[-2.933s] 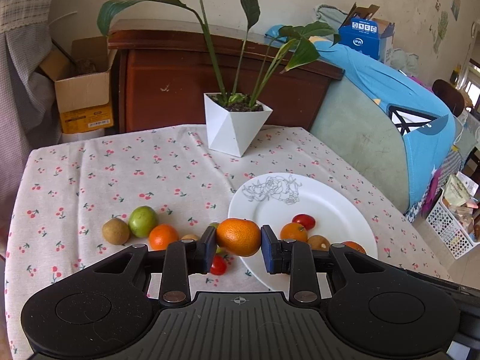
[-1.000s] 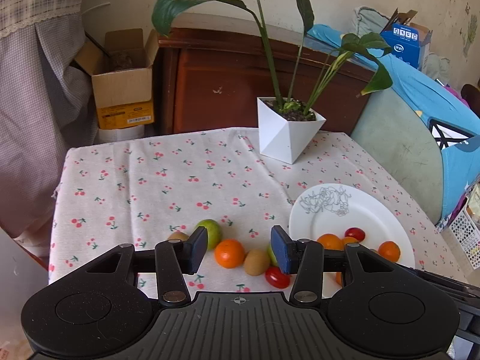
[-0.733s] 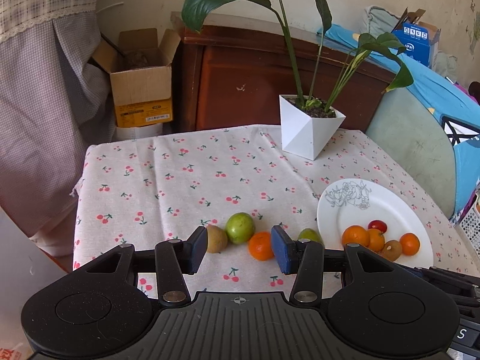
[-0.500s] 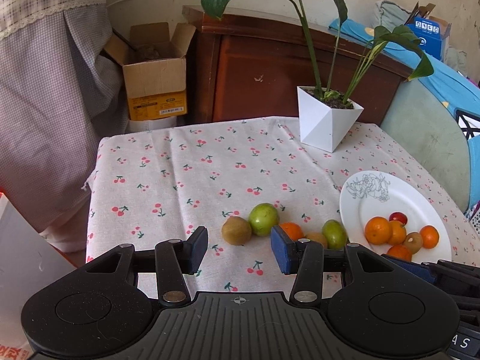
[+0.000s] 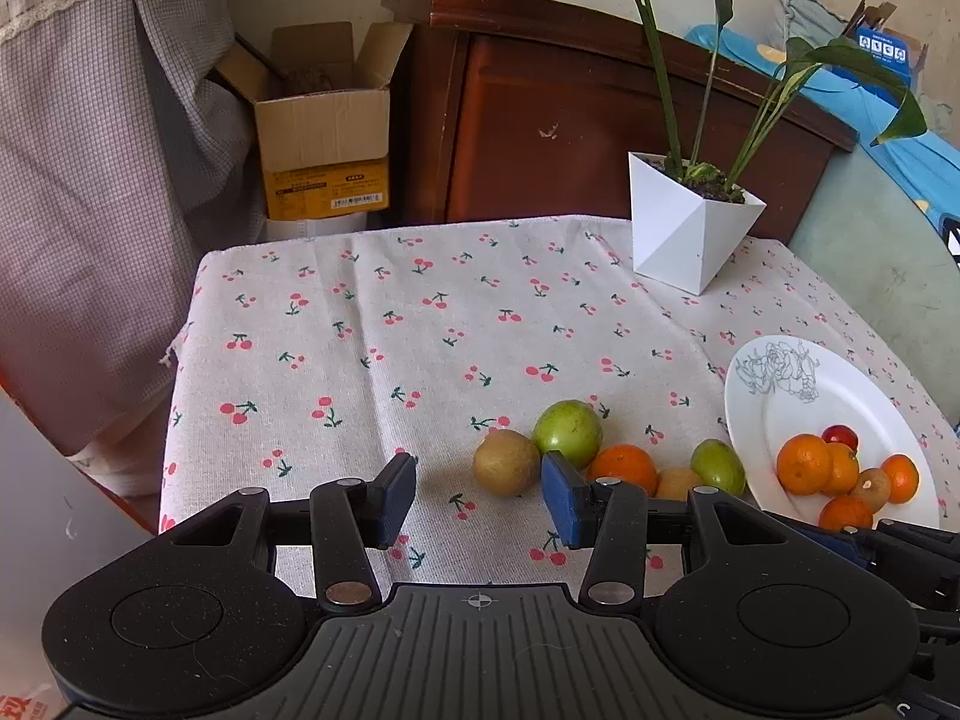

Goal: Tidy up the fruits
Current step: 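Move both open tools back toward the remaining fruit pile, then grasp a brown kiwi with the left tool while the right tool grasps a cherry tomato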

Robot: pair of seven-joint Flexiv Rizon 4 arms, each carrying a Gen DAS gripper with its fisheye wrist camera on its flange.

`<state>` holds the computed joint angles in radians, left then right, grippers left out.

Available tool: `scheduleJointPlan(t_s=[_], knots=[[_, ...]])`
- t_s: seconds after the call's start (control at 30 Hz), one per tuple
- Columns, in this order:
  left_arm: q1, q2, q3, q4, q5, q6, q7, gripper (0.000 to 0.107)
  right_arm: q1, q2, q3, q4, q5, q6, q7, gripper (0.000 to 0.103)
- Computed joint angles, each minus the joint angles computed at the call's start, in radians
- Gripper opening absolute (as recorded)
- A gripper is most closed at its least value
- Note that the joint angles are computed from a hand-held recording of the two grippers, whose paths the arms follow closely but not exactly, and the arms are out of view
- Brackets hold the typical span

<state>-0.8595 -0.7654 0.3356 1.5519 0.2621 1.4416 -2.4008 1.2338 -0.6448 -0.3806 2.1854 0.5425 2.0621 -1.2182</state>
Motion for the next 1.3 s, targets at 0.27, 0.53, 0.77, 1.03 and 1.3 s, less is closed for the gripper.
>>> scheduleJointPlan(t_s=[0.27, 0.53, 0.77, 1.03, 1.3], knots=[[0.01, -0.025, -0.011, -0.015, -0.012, 0.027, 0.037, 0.045, 0.012, -0.025, -0.026, -0.012, -0.008, -0.021, 0.022, 0.031], [-0.009, -0.039, 0.012, -0.014, -0.031, 0.055, 0.064, 0.042, 0.05, -0.041, -0.07, -0.007, -0.022, -0.029, 0.032, 0.021], [-0.038, -0.052, 0.041, -0.024, -0.044, 0.057, 0.105, 0.031, 0.059, -0.039, -0.08, 0.0, -0.04, -0.031, 0.034, 0.02], [-0.061, -0.053, 0.07, -0.015, -0.06, 0.074, 0.106, 0.023, 0.054, -0.029, -0.074, 0.005, -0.039, -0.021, 0.037, 0.019], [-0.094, -0.04, 0.109, 0.008, -0.091, 0.092, 0.075, 0.023, 0.043, -0.02, -0.057, 0.004, -0.031, -0.016, 0.027, 0.019]])
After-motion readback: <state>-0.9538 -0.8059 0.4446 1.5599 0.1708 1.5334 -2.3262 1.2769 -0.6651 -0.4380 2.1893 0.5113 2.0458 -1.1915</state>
